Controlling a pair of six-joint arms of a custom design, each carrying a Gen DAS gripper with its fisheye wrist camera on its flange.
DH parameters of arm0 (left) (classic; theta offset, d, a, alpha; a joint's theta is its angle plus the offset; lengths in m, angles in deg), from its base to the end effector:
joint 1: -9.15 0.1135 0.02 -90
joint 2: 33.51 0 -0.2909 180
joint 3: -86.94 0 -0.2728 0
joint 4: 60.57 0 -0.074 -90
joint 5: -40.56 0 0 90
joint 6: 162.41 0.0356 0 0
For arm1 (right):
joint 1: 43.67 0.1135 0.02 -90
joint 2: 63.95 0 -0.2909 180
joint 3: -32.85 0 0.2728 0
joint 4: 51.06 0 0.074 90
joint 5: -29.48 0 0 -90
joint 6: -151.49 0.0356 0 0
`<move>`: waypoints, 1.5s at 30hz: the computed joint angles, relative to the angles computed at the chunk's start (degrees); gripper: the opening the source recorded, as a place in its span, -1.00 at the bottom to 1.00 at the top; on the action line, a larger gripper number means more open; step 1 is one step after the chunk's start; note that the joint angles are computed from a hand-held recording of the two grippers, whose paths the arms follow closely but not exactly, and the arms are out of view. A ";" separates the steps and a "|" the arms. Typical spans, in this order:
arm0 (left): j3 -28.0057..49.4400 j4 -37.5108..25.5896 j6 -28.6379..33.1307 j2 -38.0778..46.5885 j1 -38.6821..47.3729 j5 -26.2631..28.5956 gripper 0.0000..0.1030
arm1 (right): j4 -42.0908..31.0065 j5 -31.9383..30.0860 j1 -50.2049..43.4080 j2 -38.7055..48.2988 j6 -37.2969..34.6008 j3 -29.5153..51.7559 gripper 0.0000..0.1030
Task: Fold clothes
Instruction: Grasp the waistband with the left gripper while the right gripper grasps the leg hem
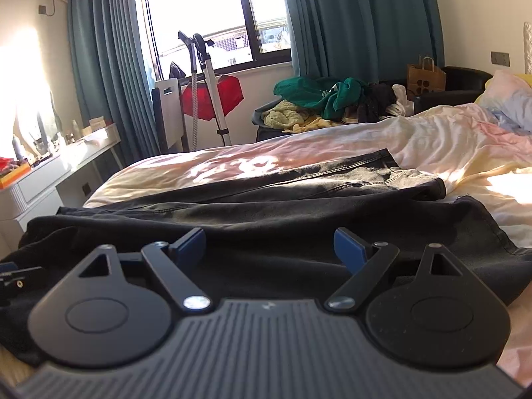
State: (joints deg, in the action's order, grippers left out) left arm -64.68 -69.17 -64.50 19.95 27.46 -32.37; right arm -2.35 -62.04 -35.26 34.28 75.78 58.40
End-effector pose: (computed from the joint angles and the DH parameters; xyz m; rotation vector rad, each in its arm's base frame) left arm 0.1778 0.0478 0.1717 -0.0226 2.1299 -0.0525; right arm 0.2402 0.0365 0.0965 0.0854 1.9982 0.2818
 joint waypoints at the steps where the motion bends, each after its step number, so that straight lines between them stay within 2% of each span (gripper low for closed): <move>1: 0.47 -0.28 -0.09 0.80 0.67 0.01 1.00 | -0.17 -0.19 -0.55 0.24 0.56 0.16 0.67; 5: 3.17 -2.81 -1.66 3.71 5.06 1.02 1.00 | -1.90 -0.64 -3.57 1.03 3.28 0.96 0.67; 11: 10.71 -9.68 -3.16 10.59 19.75 6.77 1.00 | -5.30 -5.11 -13.51 0.44 8.95 2.50 0.67; 15: 18.04 -15.37 -5.28 17.79 32.81 14.51 1.00 | -12.40 -5.29 -22.25 0.47 13.29 5.80 0.67; 17: 21.07 -16.43 -6.93 20.88 38.03 16.75 1.00 | -15.19 -10.45 -29.36 2.40 16.79 7.76 0.67; 21: 22.37 -12.09 -10.09 22.38 42.10 10.71 1.00 | -18.16 -14.27 -38.33 6.36 21.17 10.29 0.66; 24: 25.19 -14.34 -11.58 25.64 44.02 13.36 1.00 | -19.30 -16.27 -42.77 11.11 26.64 12.21 0.69; 28: 27.13 -17.15 -10.13 28.16 44.51 16.45 1.00 | -22.39 -21.06 -44.79 17.78 31.62 16.56 0.43; 32: 28.06 -18.26 -10.99 30.83 44.07 18.08 1.00 | -23.24 -21.29 -43.30 21.75 32.37 20.63 0.26; 33: 28.07 -18.31 -11.63 31.25 44.47 18.72 1.00 | -22.97 -21.04 -42.70 22.49 32.47 21.45 0.11; 36: 28.67 -18.92 -12.79 32.89 46.18 20.65 1.00 | -21.80 -18.98 -40.88 23.07 31.70 22.38 -0.63; 37: 29.54 -20.32 -12.58 33.65 47.37 21.51 1.00 | -21.52 -18.07 -40.27 23.06 31.34 22.52 -0.72; 40: 32.20 -23.94 -12.70 36.15 52.11 24.99 0.99 | -20.66 -11.90 -36.97 19.71 25.06 21.14 -0.80; 42: 32.80 -24.52 -12.41 36.26 54.39 23.75 0.99 | -18.49 -8.01 -34.55 17.21 21.10 19.67 -0.81; 45: 33.52 -27.33 -10.67 36.51 56.86 22.71 0.99 | -15.42 -5.56 -32.71 15.70 20.35 18.55 -0.81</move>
State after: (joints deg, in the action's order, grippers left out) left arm -31.16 -96.51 -75.17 56.46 84.32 -9.65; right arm -17.77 -67.60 -67.97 49.98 96.13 76.95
